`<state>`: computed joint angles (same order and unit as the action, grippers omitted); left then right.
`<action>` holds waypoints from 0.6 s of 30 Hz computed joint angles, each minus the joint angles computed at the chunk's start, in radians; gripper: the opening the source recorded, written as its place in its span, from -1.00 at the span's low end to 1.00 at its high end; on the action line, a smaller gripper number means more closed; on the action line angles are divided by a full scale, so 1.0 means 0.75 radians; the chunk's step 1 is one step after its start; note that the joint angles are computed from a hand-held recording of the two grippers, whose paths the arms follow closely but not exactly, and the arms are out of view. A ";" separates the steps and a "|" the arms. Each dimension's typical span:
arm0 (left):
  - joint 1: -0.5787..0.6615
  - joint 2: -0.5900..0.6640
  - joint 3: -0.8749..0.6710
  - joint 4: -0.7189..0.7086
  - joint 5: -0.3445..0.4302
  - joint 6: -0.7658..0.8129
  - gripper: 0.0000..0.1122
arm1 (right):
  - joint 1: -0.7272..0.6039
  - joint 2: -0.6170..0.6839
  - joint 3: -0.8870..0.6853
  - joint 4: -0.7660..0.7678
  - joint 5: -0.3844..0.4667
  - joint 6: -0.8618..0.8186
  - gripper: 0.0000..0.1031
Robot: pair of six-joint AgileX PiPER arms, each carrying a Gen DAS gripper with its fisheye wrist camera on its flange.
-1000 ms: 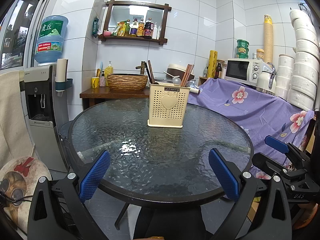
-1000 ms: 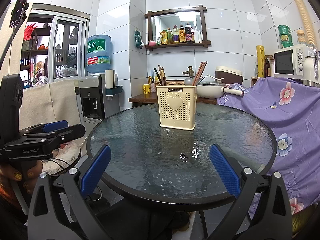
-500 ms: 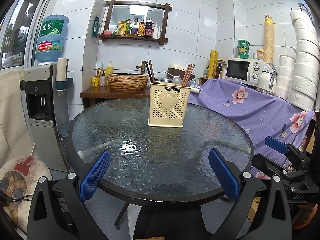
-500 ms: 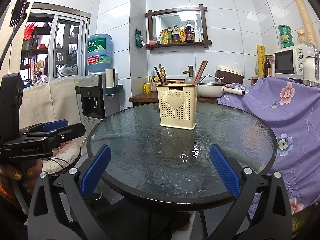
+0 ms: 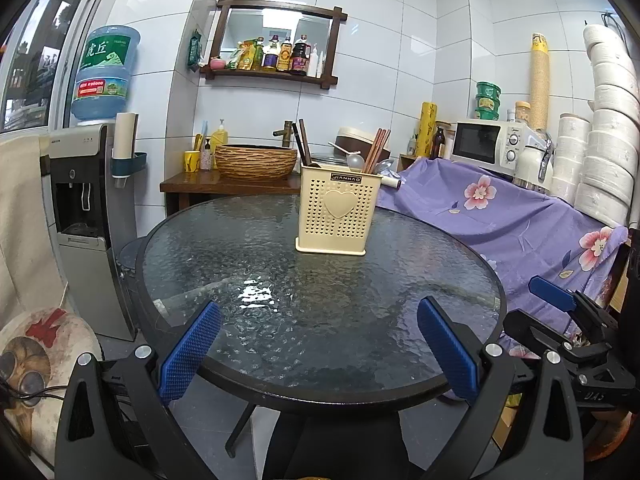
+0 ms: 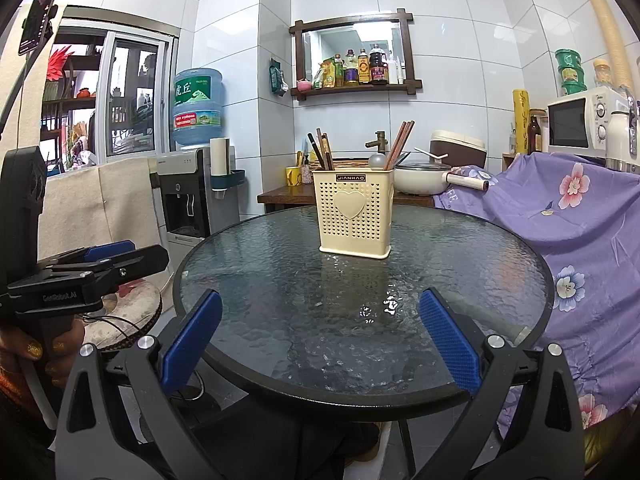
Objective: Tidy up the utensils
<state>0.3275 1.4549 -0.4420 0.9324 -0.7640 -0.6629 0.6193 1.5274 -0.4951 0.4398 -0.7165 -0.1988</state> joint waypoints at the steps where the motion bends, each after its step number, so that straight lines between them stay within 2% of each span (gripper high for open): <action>1: 0.002 -0.002 0.004 -0.001 -0.005 0.005 0.73 | -0.001 0.000 -0.001 -0.001 0.002 0.000 0.89; 7: -0.007 0.000 0.000 -0.009 0.009 -0.003 0.73 | -0.002 -0.004 0.001 -0.003 0.005 0.002 0.89; 11: 0.017 -0.003 0.008 0.014 -0.029 -0.015 0.73 | -0.001 -0.004 0.002 -0.002 0.005 0.002 0.89; 18: 0.004 -0.001 -0.002 -0.005 0.011 -0.014 0.73 | -0.006 -0.009 0.001 -0.005 0.011 0.003 0.89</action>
<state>0.3305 1.4544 -0.4438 0.9285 -0.7556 -0.6734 0.6146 1.5210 -0.4941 0.4358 -0.7084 -0.1965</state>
